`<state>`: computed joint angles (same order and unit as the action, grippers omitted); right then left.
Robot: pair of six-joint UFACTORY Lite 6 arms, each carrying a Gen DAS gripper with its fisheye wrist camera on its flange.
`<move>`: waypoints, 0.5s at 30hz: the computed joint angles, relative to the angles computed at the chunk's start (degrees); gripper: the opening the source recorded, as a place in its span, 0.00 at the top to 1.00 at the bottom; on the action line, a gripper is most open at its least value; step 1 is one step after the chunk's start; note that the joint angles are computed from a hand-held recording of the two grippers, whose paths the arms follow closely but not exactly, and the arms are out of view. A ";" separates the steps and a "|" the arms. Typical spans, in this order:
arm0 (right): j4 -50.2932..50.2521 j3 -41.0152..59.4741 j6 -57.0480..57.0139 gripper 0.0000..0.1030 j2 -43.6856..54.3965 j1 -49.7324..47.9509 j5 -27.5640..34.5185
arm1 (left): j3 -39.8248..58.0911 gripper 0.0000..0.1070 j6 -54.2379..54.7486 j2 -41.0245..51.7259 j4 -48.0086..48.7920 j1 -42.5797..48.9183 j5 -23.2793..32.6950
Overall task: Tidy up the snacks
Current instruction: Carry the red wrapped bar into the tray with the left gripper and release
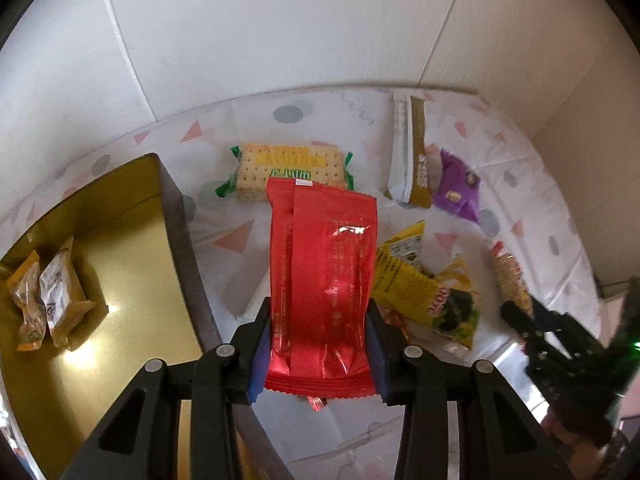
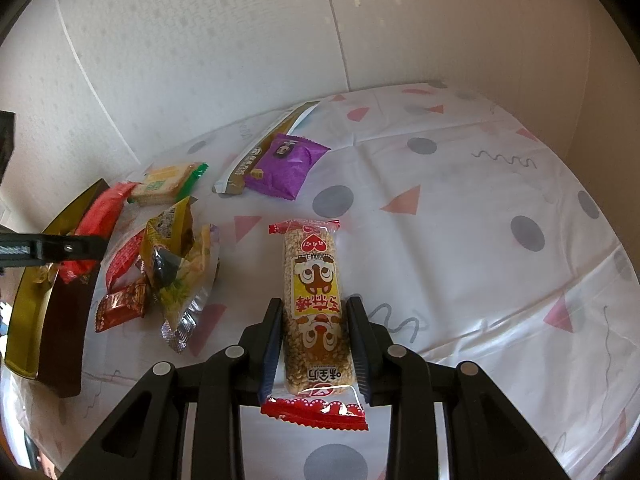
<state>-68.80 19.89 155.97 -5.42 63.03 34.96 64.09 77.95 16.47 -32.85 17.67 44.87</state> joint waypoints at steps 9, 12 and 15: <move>2.65 1.83 -1.67 0.69 1.69 0.27 0.73 | 4.03 0.61 2.23 0.57 -2.75 4.95 5.72; 3.18 2.28 -2.31 0.69 2.31 0.07 0.72 | 6.65 0.61 1.81 2.23 -2.97 6.86 7.85; 3.88 2.96 -3.08 0.69 3.07 -0.09 0.76 | 9.88 0.61 1.34 4.31 -3.30 8.56 9.64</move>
<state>-64.92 22.85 152.89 -2.35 62.94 35.72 73.98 79.30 20.77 -36.15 26.23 54.51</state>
